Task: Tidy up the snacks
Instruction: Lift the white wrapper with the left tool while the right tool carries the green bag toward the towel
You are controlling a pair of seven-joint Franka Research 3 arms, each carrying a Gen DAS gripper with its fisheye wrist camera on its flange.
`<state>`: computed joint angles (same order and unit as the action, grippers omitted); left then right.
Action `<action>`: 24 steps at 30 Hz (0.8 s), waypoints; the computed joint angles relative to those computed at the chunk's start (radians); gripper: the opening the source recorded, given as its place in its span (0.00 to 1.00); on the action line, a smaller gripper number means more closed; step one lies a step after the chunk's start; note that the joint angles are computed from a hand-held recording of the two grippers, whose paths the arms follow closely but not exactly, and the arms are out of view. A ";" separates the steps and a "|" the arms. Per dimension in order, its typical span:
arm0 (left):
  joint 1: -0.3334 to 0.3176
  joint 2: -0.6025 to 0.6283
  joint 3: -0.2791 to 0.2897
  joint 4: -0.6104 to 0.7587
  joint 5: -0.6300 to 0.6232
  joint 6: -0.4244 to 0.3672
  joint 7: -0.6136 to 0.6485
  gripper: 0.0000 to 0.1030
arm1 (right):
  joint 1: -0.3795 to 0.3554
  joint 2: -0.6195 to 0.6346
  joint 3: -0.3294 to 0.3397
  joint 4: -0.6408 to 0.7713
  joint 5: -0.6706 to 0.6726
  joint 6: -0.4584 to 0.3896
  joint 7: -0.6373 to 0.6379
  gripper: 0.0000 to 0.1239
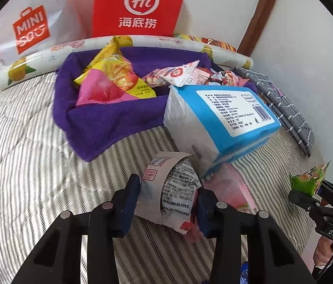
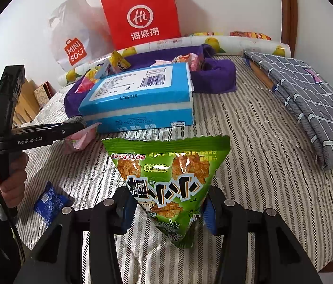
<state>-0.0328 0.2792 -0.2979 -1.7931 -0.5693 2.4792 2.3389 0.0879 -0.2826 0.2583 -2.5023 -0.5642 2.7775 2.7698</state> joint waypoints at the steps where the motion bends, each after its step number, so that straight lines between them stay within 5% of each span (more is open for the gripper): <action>1: 0.005 -0.013 -0.001 -0.012 -0.010 0.002 0.006 0.39 | 0.000 -0.005 0.003 -0.001 -0.004 -0.002 0.003 0.38; 12: 0.008 -0.124 0.037 -0.090 -0.145 -0.043 0.043 0.39 | -0.008 -0.075 0.030 -0.020 -0.001 -0.021 -0.006 0.38; 24: -0.060 -0.164 0.060 -0.031 -0.169 -0.114 -0.002 0.39 | -0.051 -0.123 0.035 0.049 -0.002 -0.079 -0.077 0.38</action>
<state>-0.0931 0.1152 -0.2375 -1.8242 -0.7383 2.3647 2.3365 0.0371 -0.4054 0.2932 -2.4533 -0.5666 2.6986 2.6929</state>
